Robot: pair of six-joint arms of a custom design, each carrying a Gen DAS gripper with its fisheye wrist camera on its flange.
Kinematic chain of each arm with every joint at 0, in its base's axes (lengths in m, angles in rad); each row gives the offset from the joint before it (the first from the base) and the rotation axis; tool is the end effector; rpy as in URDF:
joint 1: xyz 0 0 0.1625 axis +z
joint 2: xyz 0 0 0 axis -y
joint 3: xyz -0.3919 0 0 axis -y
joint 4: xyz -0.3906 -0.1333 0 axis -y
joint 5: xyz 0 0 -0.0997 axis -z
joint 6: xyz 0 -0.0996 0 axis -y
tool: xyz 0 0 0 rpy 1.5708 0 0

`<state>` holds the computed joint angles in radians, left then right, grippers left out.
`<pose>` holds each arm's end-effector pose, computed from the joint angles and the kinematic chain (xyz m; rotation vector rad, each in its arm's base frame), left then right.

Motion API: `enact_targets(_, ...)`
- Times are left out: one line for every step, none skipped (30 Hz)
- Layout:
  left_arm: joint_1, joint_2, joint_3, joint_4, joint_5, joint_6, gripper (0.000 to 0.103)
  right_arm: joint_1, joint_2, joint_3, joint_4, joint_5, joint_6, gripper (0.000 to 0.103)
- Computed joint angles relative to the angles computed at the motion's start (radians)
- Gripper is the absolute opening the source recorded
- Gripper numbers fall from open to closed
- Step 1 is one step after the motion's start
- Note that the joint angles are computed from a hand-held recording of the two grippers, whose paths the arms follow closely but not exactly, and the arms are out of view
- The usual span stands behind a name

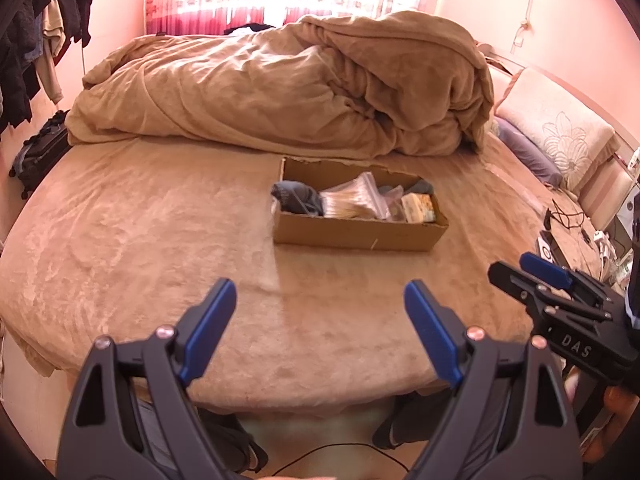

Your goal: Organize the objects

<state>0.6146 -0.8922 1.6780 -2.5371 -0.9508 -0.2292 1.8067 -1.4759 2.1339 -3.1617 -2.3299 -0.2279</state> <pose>-0.4083 -0.5222 0.1294 0.8689 2.4999 -0.6720 0.1713 -0.4356 0.3508 0.0746 -2.2127 1.0964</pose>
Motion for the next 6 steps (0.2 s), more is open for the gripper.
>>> enact_targets(0.001, 0.003, -0.001, -0.001, -0.002, 0.002, 0.087, -0.002, 0.000, 0.000, 0.000, 0.002, -0.001, 0.065)
enact_targets(0.002, 0.006, -0.003, -0.003, -0.003, 0.004, 0.087, -0.004, 0.000, -0.001, 0.001, 0.004, -0.002, 0.065)
enact_targets(0.005, 0.011, -0.005, -0.003, -0.004, 0.007, 0.087, -0.009, 0.000, -0.003, 0.003, 0.008, -0.003, 0.065)
enact_targets(0.007, 0.015, -0.008, -0.002, -0.005, 0.008, 0.087, -0.013, 0.000, -0.003, 0.004, 0.012, -0.003, 0.065)
enact_targets(0.010, 0.024, -0.016, 0.005, -0.006, 0.008, 0.087, -0.018, 0.000, -0.004, 0.006, 0.016, -0.001, 0.065)
enact_targets(0.013, 0.031, -0.022, 0.010, -0.009, 0.011, 0.087, -0.024, 0.001, -0.005, 0.008, 0.020, 0.000, 0.065)
